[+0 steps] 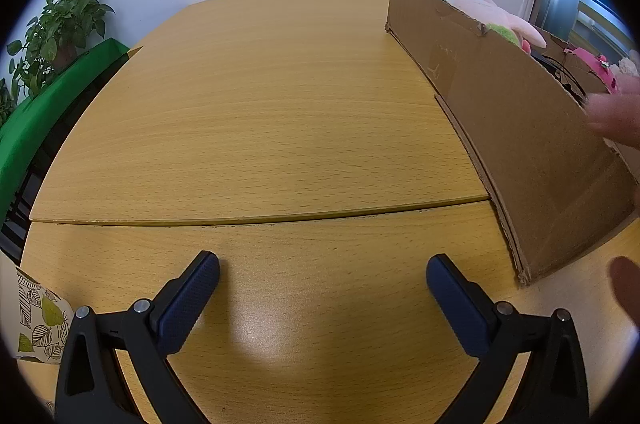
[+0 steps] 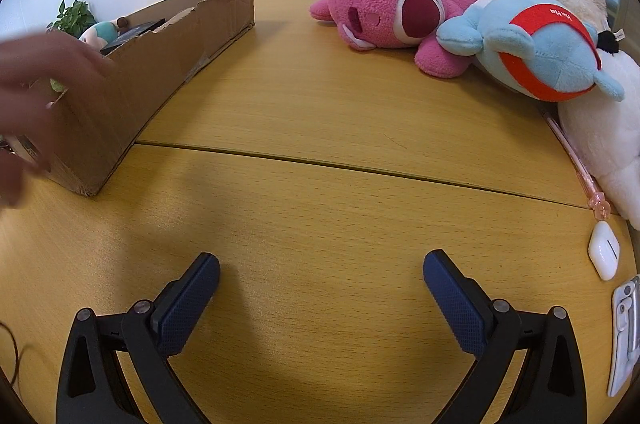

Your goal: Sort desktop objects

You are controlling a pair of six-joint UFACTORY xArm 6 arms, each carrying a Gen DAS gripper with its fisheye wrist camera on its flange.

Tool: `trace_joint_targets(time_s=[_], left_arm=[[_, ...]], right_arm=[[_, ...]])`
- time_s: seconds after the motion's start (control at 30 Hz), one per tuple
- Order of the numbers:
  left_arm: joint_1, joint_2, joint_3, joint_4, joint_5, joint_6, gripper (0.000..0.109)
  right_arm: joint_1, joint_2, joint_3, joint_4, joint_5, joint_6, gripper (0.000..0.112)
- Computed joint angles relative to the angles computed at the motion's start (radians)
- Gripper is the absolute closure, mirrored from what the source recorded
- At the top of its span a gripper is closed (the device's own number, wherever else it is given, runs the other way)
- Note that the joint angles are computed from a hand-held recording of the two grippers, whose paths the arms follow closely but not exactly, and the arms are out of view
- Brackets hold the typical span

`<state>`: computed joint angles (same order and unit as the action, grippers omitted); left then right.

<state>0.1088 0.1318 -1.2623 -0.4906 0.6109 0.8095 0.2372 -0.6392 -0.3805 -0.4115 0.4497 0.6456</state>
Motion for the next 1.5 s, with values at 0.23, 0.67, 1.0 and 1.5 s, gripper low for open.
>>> trace_joint_targets(time_s=[0.23, 0.67, 1.0, 1.5], left_arm=[[0.000, 0.007, -0.008, 0.003, 0.000, -0.004, 0.006], [-0.003, 0.000, -0.002, 0.004, 0.003, -0.009, 0.006], [-0.004, 0.006, -0.010, 0.008, 0.006, -0.014, 0.006], [-0.004, 0.010, -0.018, 0.011, 0.009, -0.019, 0.006]], right_arm=[[0.041, -0.009, -0.041, 0.003, 0.066, 0.020, 0.009], [0.043, 0.001, -0.052, 0.002, 0.068, 0.022, 0.009], [0.051, -0.003, -0.051, -0.006, 0.072, 0.034, 0.009], [0.052, -0.008, -0.056, 0.000, 0.081, 0.027, 0.009]])
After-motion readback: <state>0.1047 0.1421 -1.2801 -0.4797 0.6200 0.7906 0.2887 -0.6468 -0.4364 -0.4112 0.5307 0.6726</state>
